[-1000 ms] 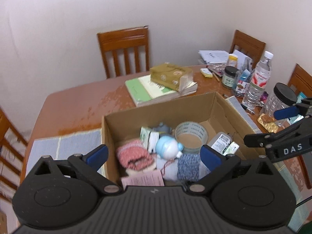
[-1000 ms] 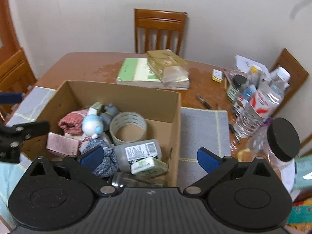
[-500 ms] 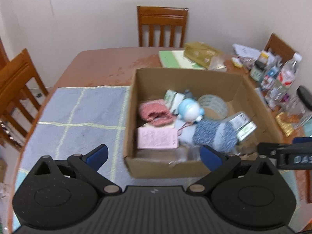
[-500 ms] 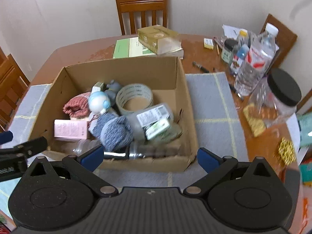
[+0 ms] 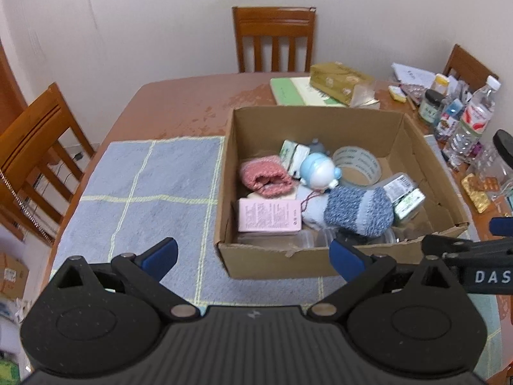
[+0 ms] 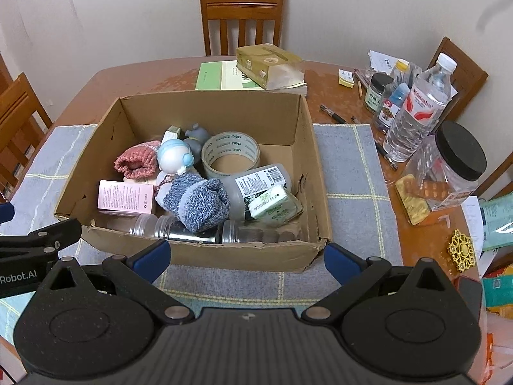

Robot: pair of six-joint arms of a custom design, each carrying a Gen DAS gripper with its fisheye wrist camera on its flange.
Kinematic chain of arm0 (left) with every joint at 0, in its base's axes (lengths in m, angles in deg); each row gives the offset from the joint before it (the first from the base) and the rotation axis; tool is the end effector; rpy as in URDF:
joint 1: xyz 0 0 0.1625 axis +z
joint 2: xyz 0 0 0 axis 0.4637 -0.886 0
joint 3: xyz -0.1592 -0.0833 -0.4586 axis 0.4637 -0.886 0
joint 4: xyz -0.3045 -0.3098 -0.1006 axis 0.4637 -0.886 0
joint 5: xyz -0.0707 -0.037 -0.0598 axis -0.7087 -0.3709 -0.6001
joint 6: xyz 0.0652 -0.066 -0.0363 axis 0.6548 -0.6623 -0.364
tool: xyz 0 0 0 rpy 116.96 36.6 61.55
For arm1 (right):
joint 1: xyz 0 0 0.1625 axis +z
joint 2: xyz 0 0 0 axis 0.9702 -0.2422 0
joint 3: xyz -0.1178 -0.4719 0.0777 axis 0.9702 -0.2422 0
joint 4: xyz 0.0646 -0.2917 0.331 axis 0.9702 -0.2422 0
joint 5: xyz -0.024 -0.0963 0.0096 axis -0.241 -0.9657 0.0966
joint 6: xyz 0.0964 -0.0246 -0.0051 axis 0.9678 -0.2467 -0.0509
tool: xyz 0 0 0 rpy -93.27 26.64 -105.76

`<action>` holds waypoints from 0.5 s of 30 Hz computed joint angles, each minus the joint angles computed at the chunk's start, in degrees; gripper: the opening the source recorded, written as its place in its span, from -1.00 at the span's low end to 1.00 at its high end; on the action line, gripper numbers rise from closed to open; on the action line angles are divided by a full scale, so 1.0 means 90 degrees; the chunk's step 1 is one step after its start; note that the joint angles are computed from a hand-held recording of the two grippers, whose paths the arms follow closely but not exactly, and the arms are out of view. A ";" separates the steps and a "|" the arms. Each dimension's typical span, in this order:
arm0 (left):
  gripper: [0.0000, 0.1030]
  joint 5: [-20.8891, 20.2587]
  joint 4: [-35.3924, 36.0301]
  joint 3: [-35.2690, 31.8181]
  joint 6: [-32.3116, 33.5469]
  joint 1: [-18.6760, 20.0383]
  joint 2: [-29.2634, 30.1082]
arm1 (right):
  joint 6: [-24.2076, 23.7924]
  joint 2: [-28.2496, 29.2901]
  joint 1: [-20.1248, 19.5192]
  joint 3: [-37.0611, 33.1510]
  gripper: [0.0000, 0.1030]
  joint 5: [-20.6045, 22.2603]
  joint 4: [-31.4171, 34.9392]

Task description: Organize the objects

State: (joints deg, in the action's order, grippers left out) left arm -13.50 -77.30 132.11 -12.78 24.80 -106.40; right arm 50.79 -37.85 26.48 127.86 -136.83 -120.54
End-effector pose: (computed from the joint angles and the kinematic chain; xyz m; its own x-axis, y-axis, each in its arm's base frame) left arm -0.3411 -0.7860 0.1571 -0.6602 0.2074 -0.7219 0.5593 0.7772 -0.2882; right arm 0.2256 -0.7550 0.2616 -0.7012 0.2012 0.6840 -0.2616 0.8198 -0.5094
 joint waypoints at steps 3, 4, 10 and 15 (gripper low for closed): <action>0.95 -0.0095 0.0099 0.0020 -0.0076 0.0008 -0.0045 | 0.0014 -0.0012 0.0007 0.0004 1.00 -0.0004 -0.0024; 0.95 -0.0106 0.0091 0.0036 -0.0084 0.0003 -0.0056 | 0.0017 -0.0015 0.0008 0.0004 1.00 0.0000 -0.0026; 0.95 -0.0121 -0.0008 0.0053 -0.0009 -0.0025 -0.0068 | -0.0017 -0.0020 0.0022 0.0007 1.00 0.0002 -0.0067; 0.95 -0.0140 0.0029 0.0016 -0.0034 -0.0027 -0.0055 | 0.0004 -0.0035 0.0027 0.0021 1.00 0.0008 -0.0095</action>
